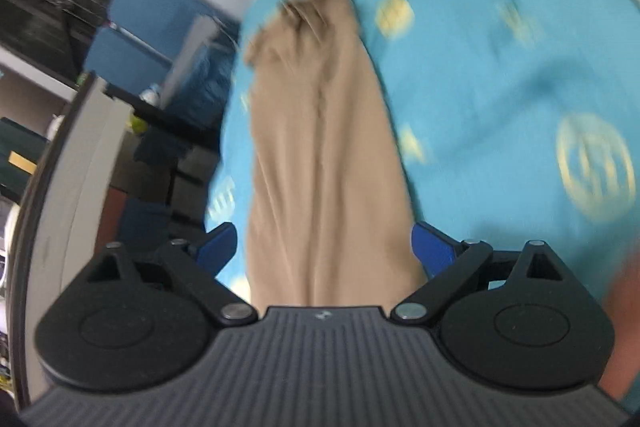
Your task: Fold clothes
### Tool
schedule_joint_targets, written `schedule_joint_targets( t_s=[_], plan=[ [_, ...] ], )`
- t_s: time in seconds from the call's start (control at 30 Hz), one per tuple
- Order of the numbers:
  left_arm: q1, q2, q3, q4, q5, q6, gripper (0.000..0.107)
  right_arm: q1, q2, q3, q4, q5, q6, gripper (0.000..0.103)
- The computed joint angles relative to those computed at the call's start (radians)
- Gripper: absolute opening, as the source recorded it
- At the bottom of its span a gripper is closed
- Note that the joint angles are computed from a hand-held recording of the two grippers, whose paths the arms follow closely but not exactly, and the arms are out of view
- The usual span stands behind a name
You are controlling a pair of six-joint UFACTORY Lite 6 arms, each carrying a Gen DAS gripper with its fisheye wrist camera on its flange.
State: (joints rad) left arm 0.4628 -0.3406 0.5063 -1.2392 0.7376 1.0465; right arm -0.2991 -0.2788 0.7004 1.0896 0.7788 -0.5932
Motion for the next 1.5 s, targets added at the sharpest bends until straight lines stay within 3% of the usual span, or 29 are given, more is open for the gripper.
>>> schedule_joint_targets(
  t_s=[0.17,0.23,0.3,0.33,0.37,0.4,0.47,0.57,0.67,0.7,0.73,0.8,0.87,1.03,1.1,1.17,1.2,1.27,1.3,1.37,1.5],
  plan=[
    [-0.026,0.180,0.073,0.016,-0.032,-0.055,0.075,0.074,-0.020,-0.097,-0.024,-0.097,0.105,0.095],
    [0.014,0.224,0.082,0.028,0.031,-0.024,0.075,0.101,0.004,-0.091,-0.057,-0.142,0.145,0.095],
    [0.051,0.271,0.093,0.044,0.089,0.003,0.073,0.115,0.045,-0.078,-0.062,-0.128,0.140,0.070],
    [0.050,0.276,0.094,0.055,0.103,0.008,0.071,0.121,0.066,-0.071,-0.064,-0.121,0.138,0.067],
    [0.048,0.281,0.094,0.066,0.117,0.012,0.062,0.135,0.075,-0.064,-0.077,-0.121,0.143,0.062],
    [0.035,0.289,0.104,0.095,0.125,0.003,0.054,0.157,0.069,-0.058,-0.105,-0.131,0.159,0.049],
    [0.012,0.253,0.089,0.140,0.099,-0.031,0.040,0.199,0.045,-0.061,-0.167,-0.157,0.216,0.043],
    [-0.009,0.188,0.052,0.181,0.049,-0.095,0.034,0.247,-0.004,-0.083,-0.249,-0.192,0.302,0.044],
    [-0.023,0.175,0.050,0.218,0.035,-0.128,0.038,0.297,-0.049,-0.104,-0.371,-0.226,0.441,0.045],
    [-0.024,0.177,0.051,0.224,0.039,-0.131,0.041,0.302,-0.061,-0.111,-0.402,-0.228,0.476,0.051],
    [-0.019,0.179,0.052,0.223,0.052,-0.124,0.044,0.303,-0.067,-0.117,-0.404,-0.226,0.481,0.054],
    [-0.009,0.185,0.053,0.221,0.077,-0.109,0.055,0.304,-0.079,-0.130,-0.406,-0.223,0.489,0.072],
    [-0.006,0.184,0.053,0.233,0.102,-0.102,0.060,0.292,-0.073,-0.135,-0.373,-0.208,0.441,0.075],
    [-0.013,0.163,0.046,0.279,0.140,-0.108,0.057,0.297,-0.041,-0.116,-0.315,-0.166,0.326,0.076],
    [-0.032,0.136,0.035,0.300,0.120,-0.132,0.045,0.312,-0.037,-0.110,-0.324,-0.156,0.318,0.046],
    [-0.071,0.118,0.037,0.333,0.086,-0.174,0.038,0.345,-0.043,-0.101,-0.378,-0.163,0.356,0.031],
    [-0.091,0.110,0.038,0.351,0.069,-0.197,0.027,0.371,-0.048,-0.094,-0.418,-0.174,0.391,0.024],
    [-0.126,0.108,0.049,0.380,0.042,-0.254,0.011,0.425,-0.095,-0.096,-0.522,-0.188,0.494,0.018],
    [-0.127,0.107,0.057,0.380,0.043,-0.275,0.007,0.434,-0.114,-0.097,-0.537,-0.188,0.518,0.017],
    [-0.076,0.049,0.047,0.333,0.087,-0.255,0.005,0.402,-0.165,-0.100,-0.488,-0.165,0.497,0.016],
    [0.089,-0.046,0.081,0.248,0.292,-0.277,0.004,0.322,-0.306,-0.097,-0.414,-0.123,0.464,0.014]
  ],
)
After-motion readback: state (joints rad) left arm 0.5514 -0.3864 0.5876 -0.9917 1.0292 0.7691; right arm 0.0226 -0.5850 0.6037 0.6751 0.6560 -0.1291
